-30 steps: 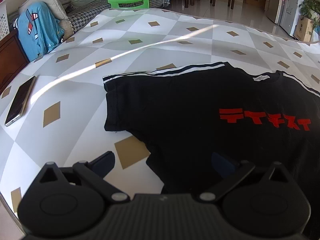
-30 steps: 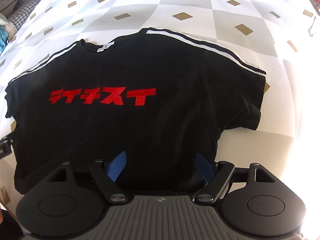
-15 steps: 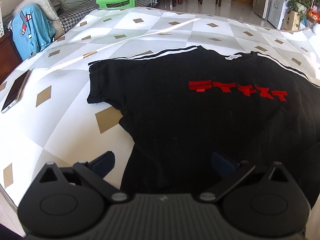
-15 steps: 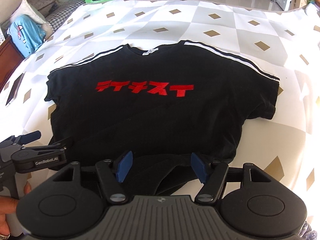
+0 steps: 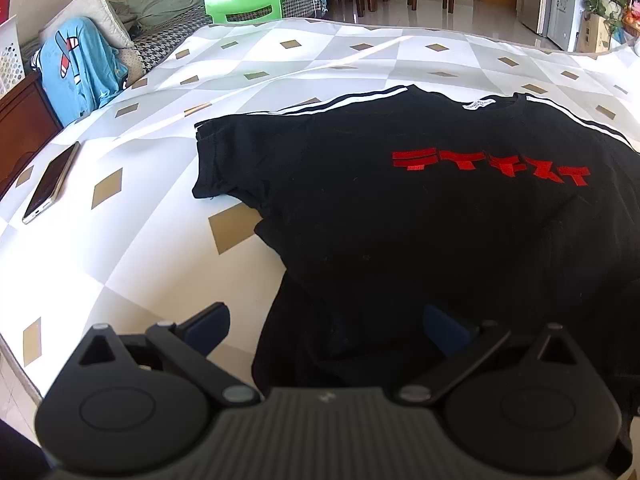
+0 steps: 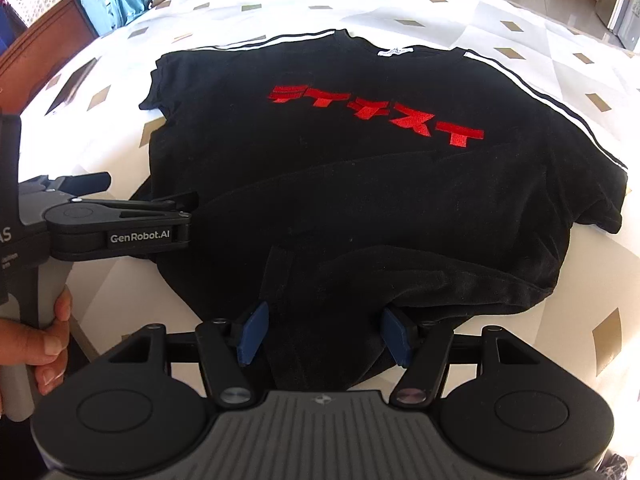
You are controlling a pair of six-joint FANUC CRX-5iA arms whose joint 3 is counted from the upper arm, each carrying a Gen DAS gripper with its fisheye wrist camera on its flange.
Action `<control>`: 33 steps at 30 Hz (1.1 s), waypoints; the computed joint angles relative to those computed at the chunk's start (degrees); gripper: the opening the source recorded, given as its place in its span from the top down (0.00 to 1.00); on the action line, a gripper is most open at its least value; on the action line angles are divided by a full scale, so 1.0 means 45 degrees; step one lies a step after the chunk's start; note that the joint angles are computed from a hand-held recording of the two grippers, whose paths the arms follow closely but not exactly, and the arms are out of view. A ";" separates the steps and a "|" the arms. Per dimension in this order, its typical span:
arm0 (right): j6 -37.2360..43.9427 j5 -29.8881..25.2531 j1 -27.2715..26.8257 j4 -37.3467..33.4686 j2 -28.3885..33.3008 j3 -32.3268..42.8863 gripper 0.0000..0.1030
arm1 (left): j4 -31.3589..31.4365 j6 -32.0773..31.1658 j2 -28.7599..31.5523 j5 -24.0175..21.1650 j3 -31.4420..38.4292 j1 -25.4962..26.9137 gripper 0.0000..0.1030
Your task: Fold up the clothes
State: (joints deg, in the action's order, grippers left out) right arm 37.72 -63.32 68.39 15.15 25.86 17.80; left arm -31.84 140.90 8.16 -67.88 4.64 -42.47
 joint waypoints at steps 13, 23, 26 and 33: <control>-0.0664 0.1020 0.0320 0.1209 -0.0300 -0.1290 0.67 | -0.0387 -0.0015 0.0353 -0.0240 0.0201 -0.0305 0.00; -0.3306 0.1152 0.0400 0.2549 -0.1277 -0.2603 0.88 | -0.0209 -0.0043 0.0331 -0.0165 0.0162 -0.0174 0.00; -0.4251 0.0638 0.0397 0.2873 -0.1426 -0.2803 0.88 | -0.0126 -0.0025 0.0328 -0.0168 0.0165 -0.0121 0.00; -0.6182 -0.0643 0.0444 0.2836 -0.1936 -0.3234 0.86 | -0.0033 0.0038 0.0344 -0.0172 0.0186 -0.0086 0.00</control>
State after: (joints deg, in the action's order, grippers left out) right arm 9.90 -66.22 70.39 27.92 17.15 3.25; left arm -31.99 141.07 9.70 -68.66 5.48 -42.86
